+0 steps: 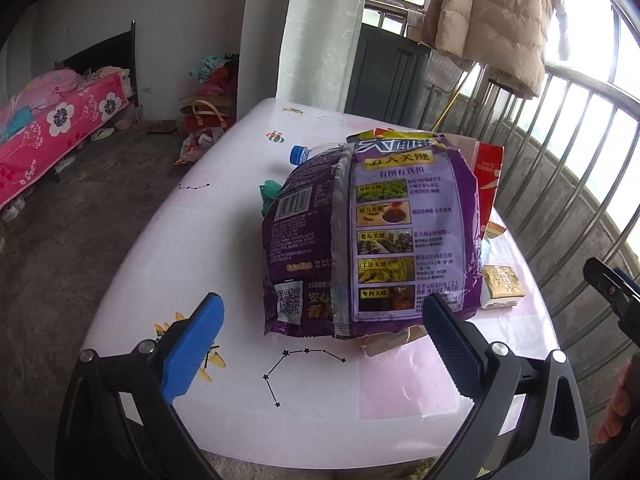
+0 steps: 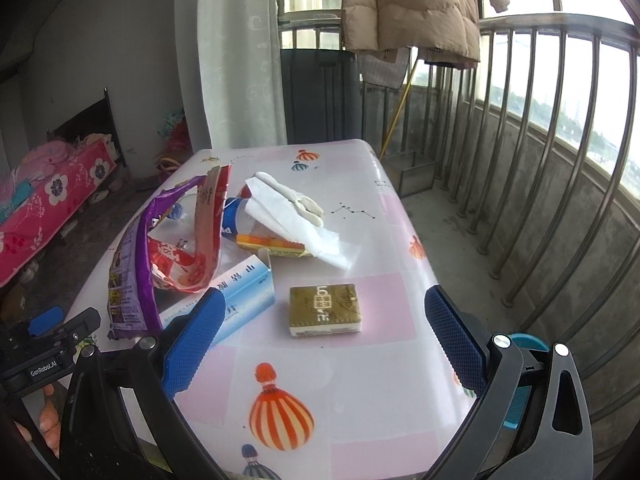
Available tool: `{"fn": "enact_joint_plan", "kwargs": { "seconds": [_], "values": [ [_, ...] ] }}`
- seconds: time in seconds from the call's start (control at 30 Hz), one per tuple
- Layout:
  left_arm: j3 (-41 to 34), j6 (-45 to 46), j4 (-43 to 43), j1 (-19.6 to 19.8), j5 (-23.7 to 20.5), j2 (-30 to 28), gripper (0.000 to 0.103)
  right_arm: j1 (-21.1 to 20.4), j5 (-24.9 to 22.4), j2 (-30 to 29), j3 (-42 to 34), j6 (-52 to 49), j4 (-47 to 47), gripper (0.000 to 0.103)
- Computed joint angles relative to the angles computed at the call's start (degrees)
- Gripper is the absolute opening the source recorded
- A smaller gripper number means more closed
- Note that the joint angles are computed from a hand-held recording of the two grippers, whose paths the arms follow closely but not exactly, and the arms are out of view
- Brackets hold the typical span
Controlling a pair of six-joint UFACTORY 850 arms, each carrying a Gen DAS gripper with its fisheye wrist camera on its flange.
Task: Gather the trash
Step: 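Reach the left tool to the purple noodle bag while the right tool reaches the red snack bag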
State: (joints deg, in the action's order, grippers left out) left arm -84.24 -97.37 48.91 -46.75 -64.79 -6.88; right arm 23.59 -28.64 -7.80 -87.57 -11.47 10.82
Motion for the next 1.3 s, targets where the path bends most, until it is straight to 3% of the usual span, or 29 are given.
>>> {"fn": "enact_joint_plan", "kwargs": {
  "seconds": [0.13,0.3,0.63,0.73,0.93,1.07,1.2,1.3],
  "values": [
    [2.7,-1.3,3.3,0.3,3.1,2.2,0.097,0.0,-1.6,-1.5,-2.0,-2.2,5.8,0.095],
    [4.7,-0.3,5.5,1.8,11.4,4.1,0.097,-0.8,-3.1,-3.8,-4.7,-5.0,12.1,0.085],
    [-2.4,8.7,9.9,4.9,18.9,-0.3,0.097,-3.5,-13.3,-12.7,-15.5,-13.0,29.6,0.058],
    [-5.8,14.8,6.9,5.9,19.2,-3.2,0.093,-4.0,-16.9,-15.6,-18.7,-13.9,33.1,0.052],
    [-14.1,25.8,-0.4,7.3,12.7,-10.2,0.089,-4.0,-19.6,-17.9,-20.5,-14.8,35.8,0.046],
    [-16.4,27.8,-0.9,7.1,8.5,-12.6,0.076,-4.3,-20.6,-18.0,-20.0,-15.9,37.1,0.046],
    [-14.2,25.8,-1.1,7.3,9.8,-10.8,0.058,-4.7,-22.3,-18.4,-19.8,-17.2,39.0,0.044],
    [-11.8,23.4,-0.4,7.4,11.0,-8.4,0.037,-4.6,-23.4,-18.5,-19.8,-17.9,40.2,0.044]
  ]
}}
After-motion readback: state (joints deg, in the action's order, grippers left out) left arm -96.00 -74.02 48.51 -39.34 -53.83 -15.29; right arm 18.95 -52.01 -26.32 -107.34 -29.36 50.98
